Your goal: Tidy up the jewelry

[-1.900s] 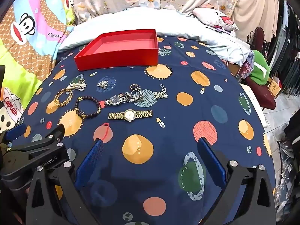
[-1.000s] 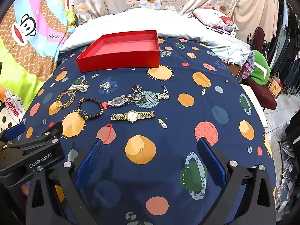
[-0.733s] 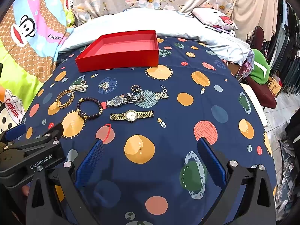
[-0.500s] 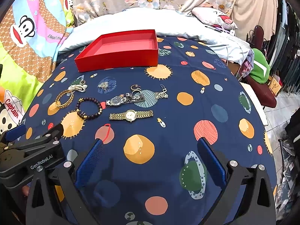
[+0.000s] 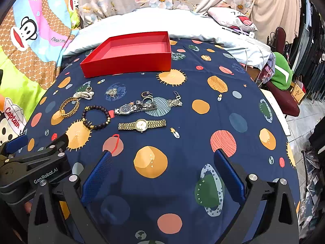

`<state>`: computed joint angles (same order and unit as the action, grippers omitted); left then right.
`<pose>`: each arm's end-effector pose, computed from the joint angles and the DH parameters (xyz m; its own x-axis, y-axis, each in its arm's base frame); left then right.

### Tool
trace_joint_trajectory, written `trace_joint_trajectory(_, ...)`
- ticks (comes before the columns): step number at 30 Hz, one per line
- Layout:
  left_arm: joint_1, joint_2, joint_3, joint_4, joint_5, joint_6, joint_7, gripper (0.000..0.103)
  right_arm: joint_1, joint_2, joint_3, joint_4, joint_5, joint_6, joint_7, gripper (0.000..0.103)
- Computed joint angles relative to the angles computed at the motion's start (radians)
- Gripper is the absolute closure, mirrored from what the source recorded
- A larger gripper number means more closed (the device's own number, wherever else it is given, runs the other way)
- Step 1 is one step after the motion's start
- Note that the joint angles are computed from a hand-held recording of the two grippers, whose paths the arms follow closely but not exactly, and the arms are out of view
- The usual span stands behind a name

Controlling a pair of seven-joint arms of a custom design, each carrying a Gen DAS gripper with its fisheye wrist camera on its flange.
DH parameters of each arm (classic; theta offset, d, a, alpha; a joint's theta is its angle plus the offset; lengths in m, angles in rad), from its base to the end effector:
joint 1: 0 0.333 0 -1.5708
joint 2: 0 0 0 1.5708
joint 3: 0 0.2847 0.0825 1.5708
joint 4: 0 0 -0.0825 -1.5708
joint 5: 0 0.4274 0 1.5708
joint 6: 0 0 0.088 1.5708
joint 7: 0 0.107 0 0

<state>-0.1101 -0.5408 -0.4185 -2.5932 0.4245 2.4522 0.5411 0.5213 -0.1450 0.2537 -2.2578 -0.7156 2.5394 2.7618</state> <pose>0.4082 -0.2282 0.4105 0.2558 -0.9626 -0.0890 -0.8013 -0.1596 -0.5766 0.4026 0.4071 0.4104 0.0993 -0.9949 0.0161 -0.7748 -0.0875 -0.6261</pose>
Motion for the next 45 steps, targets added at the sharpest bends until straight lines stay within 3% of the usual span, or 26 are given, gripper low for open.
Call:
trace_joint_trajectory(37, 0.001, -0.003, 0.006, -0.003, -0.015, -0.002, 0.014, 0.005, 0.003, 0.002, -0.002, 0.004, 0.014, -0.003, -0.009, 0.005)
trace_joint_trajectory(41, -0.004, 0.009, 0.025, -0.007, -0.037, 0.02, 0.03, 0.005, -0.001, 0.02, -0.019, -0.002, 0.043, 0.053, -0.053, 0.005)
trace_joint_trajectory(45, 0.005, 0.001, 0.032, -0.024, -0.057, 0.04, 0.031, 0.005, -0.001, 0.042, -0.041, -0.009, 0.131, 0.117, -0.181, 0.005)
